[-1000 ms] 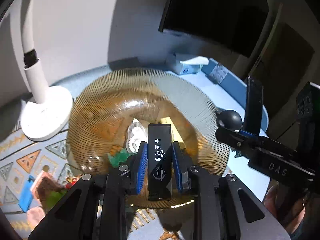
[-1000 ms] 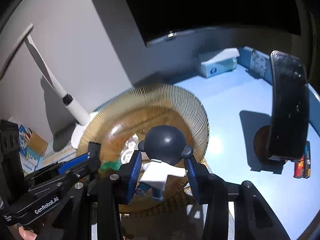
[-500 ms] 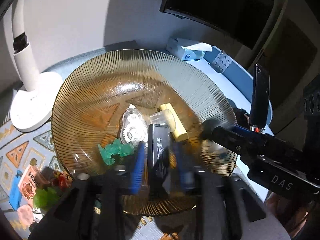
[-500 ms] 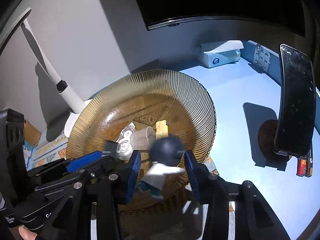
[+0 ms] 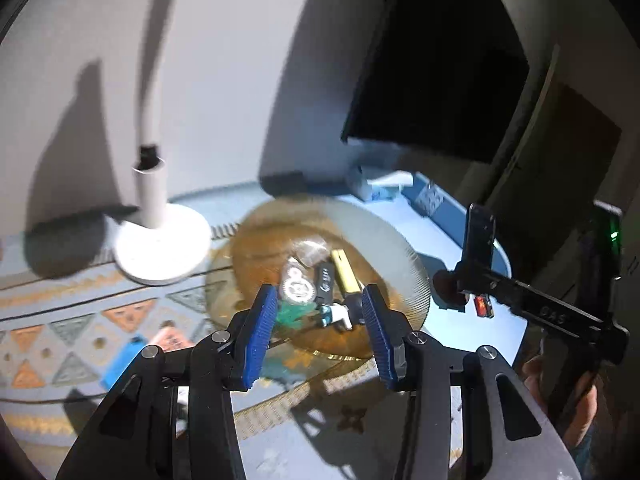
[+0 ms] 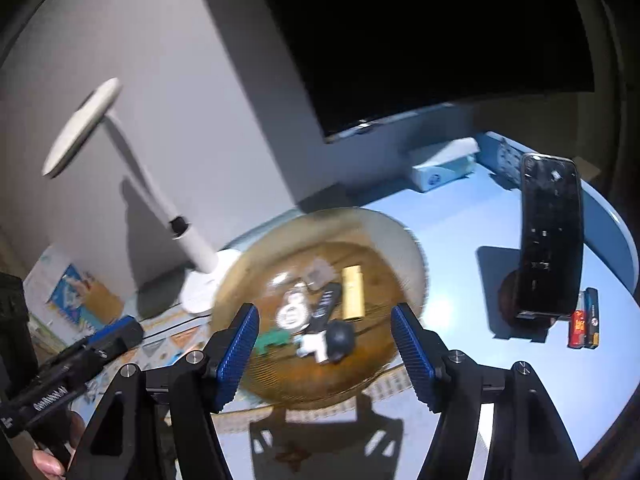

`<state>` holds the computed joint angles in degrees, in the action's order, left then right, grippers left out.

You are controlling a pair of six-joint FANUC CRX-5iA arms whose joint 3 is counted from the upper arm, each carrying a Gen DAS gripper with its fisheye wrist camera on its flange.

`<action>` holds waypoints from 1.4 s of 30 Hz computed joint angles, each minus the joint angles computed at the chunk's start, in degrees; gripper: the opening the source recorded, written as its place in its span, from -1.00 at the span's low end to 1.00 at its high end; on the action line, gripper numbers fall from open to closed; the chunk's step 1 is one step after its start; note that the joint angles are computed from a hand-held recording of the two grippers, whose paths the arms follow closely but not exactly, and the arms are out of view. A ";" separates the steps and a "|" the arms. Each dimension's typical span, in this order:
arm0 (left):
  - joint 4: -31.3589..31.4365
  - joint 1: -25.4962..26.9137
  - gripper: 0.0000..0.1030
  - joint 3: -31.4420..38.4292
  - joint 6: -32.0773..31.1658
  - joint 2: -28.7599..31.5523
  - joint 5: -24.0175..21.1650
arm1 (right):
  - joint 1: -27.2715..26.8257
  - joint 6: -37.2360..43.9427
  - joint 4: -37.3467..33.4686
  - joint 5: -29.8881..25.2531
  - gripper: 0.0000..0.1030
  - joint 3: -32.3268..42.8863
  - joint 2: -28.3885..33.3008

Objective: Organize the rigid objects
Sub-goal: 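Lift both open tools away from the bowl back toward the rug, then grasp the black spiky toy with left tool while right grasps the teal figure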

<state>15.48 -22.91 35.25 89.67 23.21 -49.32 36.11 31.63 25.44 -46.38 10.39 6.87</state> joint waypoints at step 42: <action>-8.85 6.83 0.40 -22.42 -9.95 -9.93 -0.88 | 7.07 11.56 -12.48 -8.31 0.52 8.85 12.93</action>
